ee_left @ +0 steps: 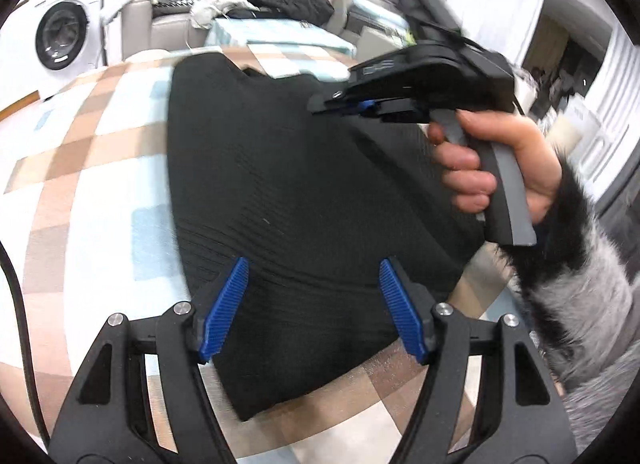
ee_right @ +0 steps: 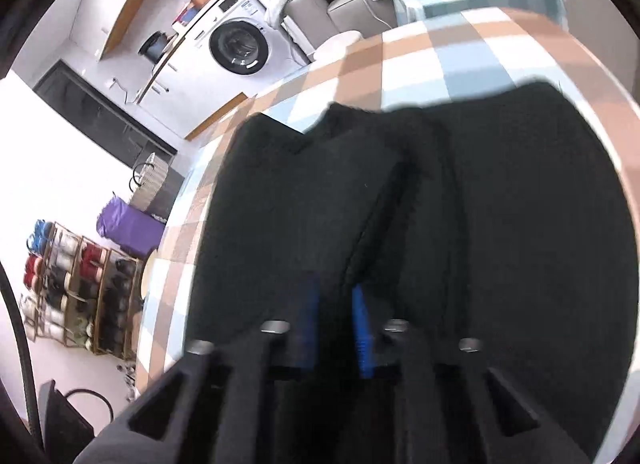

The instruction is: Fold small clothes

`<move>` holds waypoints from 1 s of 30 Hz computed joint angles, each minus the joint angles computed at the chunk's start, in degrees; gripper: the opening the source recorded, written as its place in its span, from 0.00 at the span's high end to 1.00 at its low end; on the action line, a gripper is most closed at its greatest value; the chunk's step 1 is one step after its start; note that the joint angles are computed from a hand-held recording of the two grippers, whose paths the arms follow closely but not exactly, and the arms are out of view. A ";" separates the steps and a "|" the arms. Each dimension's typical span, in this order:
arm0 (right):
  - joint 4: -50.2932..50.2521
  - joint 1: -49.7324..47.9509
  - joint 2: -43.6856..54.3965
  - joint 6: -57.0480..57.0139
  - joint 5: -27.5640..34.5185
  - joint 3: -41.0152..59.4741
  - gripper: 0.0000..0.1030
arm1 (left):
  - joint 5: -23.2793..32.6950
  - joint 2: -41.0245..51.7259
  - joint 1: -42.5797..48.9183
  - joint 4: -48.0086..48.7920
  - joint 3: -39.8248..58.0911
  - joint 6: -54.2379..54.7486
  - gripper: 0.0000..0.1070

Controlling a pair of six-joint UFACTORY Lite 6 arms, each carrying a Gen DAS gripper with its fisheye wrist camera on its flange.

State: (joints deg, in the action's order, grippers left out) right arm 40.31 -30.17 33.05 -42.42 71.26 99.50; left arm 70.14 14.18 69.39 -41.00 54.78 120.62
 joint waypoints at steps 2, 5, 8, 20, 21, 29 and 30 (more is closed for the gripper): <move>2.07 -0.09 -3.56 -4.87 0.72 1.14 0.91 | 3.59 1.55 1.09 -0.54 3.85 -2.09 0.38; -1.95 0.02 -3.04 -1.80 2.64 7.65 0.91 | 6.47 3.08 1.93 -2.05 6.68 -3.38 0.38; -6.27 0.96 -0.18 2.66 -2.32 7.71 0.90 | 3.92 2.98 0.99 -3.15 5.17 -2.75 0.36; -4.39 -15.12 -15.88 -14.27 15.37 -18.06 0.59 | -6.38 2.81 -1.37 -3.22 -0.92 -1.04 0.36; -5.44 -16.84 -18.47 -16.68 17.59 -20.95 0.59 | -6.68 2.74 -1.61 -3.15 -1.26 -0.85 0.36; -9.93 -19.43 -30.57 -26.32 16.46 -32.92 0.95 | -5.98 3.68 -3.02 -3.32 0.78 -2.32 0.36; -8.47 -20.05 -31.16 -27.05 17.51 -31.83 0.95 | -5.30 3.87 -2.62 -3.09 1.72 -3.30 0.36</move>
